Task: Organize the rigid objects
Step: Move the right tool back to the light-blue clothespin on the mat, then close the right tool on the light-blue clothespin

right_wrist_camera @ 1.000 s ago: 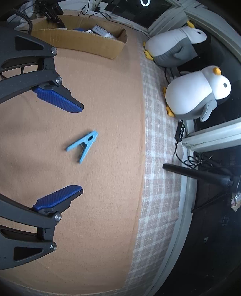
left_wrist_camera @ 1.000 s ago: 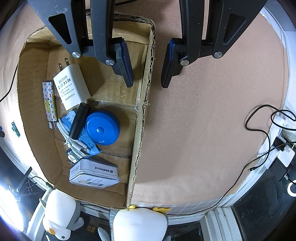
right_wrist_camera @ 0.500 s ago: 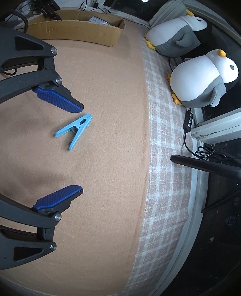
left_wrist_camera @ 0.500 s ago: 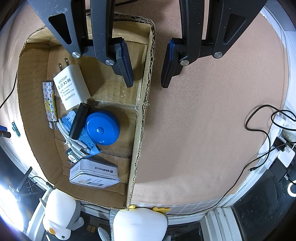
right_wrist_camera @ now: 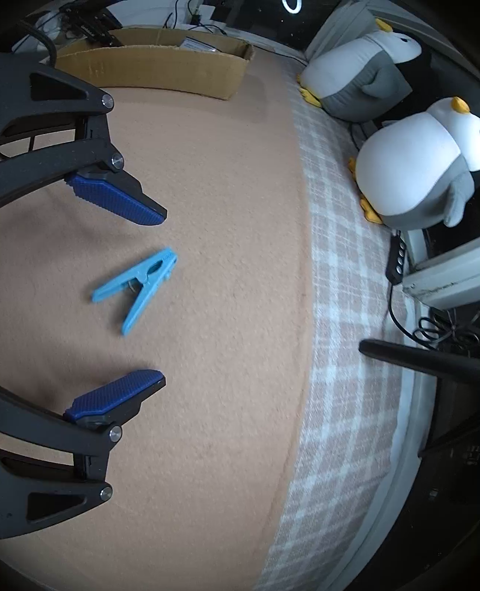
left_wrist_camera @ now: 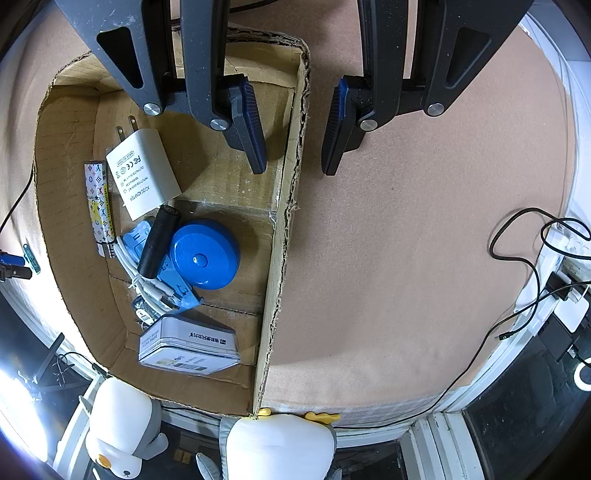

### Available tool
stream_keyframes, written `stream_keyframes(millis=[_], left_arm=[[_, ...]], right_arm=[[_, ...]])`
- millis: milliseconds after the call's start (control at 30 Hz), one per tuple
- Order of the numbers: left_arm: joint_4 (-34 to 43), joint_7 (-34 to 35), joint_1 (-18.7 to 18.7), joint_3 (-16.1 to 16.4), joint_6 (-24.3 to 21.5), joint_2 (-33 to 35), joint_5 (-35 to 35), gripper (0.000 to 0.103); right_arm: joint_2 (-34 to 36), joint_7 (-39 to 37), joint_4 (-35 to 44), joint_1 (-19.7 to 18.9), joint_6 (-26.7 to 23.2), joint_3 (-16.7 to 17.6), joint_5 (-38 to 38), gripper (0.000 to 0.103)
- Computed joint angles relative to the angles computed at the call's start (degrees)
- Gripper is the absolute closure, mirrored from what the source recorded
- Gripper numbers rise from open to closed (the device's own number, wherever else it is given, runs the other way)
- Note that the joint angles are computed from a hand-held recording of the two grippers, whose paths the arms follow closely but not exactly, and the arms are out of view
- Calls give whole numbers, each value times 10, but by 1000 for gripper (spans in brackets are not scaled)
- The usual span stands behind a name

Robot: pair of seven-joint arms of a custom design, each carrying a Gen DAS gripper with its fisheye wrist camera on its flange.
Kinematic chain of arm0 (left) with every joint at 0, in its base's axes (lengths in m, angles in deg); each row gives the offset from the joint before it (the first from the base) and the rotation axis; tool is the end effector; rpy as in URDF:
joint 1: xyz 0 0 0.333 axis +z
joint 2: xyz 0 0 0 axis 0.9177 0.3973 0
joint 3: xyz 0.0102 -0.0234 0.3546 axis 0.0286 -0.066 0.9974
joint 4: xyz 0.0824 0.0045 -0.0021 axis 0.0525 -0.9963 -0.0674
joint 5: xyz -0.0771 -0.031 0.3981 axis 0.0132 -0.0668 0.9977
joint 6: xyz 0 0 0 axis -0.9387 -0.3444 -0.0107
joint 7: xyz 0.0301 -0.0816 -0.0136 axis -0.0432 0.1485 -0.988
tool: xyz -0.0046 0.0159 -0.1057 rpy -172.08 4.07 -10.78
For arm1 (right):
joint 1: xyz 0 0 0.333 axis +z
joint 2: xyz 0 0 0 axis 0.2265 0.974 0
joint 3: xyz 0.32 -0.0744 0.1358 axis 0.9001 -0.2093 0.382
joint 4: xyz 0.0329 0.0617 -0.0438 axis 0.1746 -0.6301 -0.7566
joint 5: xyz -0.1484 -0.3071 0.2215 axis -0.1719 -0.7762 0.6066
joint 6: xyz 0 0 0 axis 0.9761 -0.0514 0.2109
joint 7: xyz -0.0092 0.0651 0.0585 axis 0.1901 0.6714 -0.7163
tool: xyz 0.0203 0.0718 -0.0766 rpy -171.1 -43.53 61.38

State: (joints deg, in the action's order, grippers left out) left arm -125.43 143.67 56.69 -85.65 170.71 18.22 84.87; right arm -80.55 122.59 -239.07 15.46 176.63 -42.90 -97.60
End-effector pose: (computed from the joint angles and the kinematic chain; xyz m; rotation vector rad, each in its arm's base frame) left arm 0.5515 -0.2741 0.2783 -1.4786 2.5480 -0.4633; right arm 0.3729 0.1045 0.3171 -1.3076 2.5312 -0.2184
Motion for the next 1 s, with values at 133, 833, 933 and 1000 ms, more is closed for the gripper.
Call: stream_keyframes(millis=[133, 833, 933, 1000], left_arm=[[0, 1, 1, -1, 0, 0, -1, 69], [1, -8, -6, 3, -1, 0, 6, 69], [1, -8, -4, 1, -2, 0, 4, 69], [1, -8, -4, 1, -1, 0, 4, 69]], right_arm=[[12, -31, 9, 29, -2, -12, 28, 30], [68, 18, 111, 86, -181, -42, -121, 61], [77, 14, 114, 92, -170, -52, -120, 71], [80, 3, 116, 95, -161, -57, -111, 78]])
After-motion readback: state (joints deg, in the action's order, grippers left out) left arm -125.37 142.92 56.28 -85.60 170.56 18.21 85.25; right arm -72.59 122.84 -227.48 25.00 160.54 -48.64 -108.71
